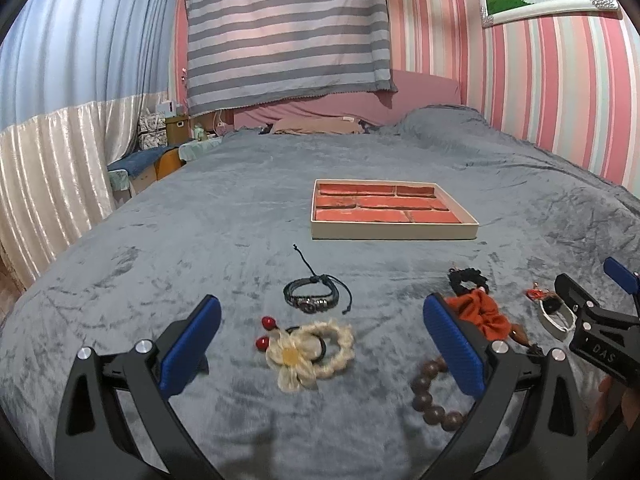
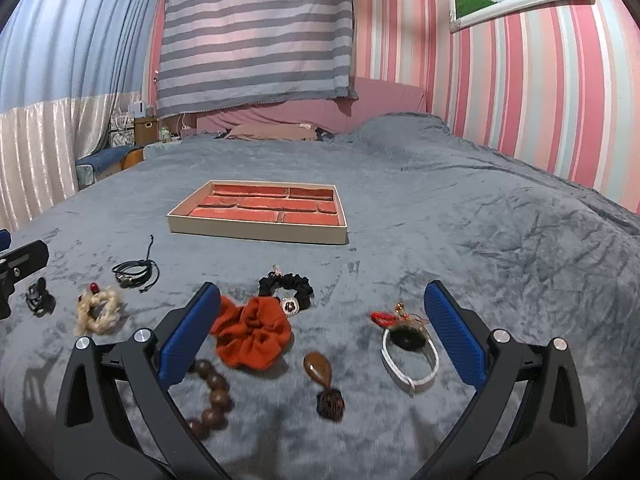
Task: Organize jewelry
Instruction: 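Grasp the black braided bracelet with the left tool while the right tool grasps the black scrunchie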
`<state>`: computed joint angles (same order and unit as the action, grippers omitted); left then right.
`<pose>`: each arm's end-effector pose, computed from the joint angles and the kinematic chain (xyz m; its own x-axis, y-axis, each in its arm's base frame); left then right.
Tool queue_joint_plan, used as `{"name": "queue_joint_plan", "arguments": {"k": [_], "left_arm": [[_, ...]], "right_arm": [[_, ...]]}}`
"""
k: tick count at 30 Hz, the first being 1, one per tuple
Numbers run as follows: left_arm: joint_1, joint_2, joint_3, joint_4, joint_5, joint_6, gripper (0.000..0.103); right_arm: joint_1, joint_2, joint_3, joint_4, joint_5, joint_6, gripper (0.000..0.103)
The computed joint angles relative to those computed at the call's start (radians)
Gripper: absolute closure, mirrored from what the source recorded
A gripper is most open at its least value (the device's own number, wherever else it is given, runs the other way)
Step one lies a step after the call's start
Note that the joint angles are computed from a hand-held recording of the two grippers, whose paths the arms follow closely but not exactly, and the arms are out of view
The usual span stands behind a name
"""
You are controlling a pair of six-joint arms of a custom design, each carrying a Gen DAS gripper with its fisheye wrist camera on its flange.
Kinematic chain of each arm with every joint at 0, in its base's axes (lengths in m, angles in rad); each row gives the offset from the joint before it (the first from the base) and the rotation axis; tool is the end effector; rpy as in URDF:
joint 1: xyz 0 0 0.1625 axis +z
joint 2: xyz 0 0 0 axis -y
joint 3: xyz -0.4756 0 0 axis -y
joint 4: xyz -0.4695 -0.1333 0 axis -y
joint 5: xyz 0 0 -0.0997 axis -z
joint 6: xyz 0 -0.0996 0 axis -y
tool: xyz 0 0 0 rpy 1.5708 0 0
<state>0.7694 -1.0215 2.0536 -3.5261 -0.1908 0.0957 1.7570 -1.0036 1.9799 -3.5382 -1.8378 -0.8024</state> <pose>-0.2446 -0.5586 0.2332 -0.6498 -0.3666 -0.6658 0.4977 0.4568 -0.7373 0.2261 -0.6224 0.2055 -0.6143 -0.3604 0.7020 -0.7814 0.4017 -0.4775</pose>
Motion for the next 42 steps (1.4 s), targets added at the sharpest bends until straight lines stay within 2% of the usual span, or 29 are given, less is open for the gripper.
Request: {"name": "queue_joint_plan", "arguments": {"k": [6,9,18,20,34,42], "left_arm": [[0.059,-0.015,-0.043,0.105,-0.044,-0.049,0.004],[0.09,-0.025,-0.064,0.216,-0.056,-0.115,0.004],[0.167,-0.037,-0.114,0.394,-0.107,-0.221,0.004],[0.184,-0.04,-0.121,0.416,-0.131,-0.231,0.004],[0.25,-0.032,-0.178,0.518,-0.177,-0.242,0.004],[0.288,-0.043,-0.214,0.689,-0.227,-0.324,0.004]], "right_arm": [[0.008,0.062,-0.093,0.088,-0.051,0.02,0.004],[0.009,0.085,-0.128,0.117,-0.059,0.029,0.004],[0.003,0.154,-0.22,0.151,-0.088,0.021,0.004],[0.0,0.167,-0.236,0.164,-0.095,0.022,0.004],[-0.001,0.242,-0.329,0.238,-0.139,0.027,0.004],[-0.005,0.267,-0.374,0.312,-0.178,0.047,0.004]]}}
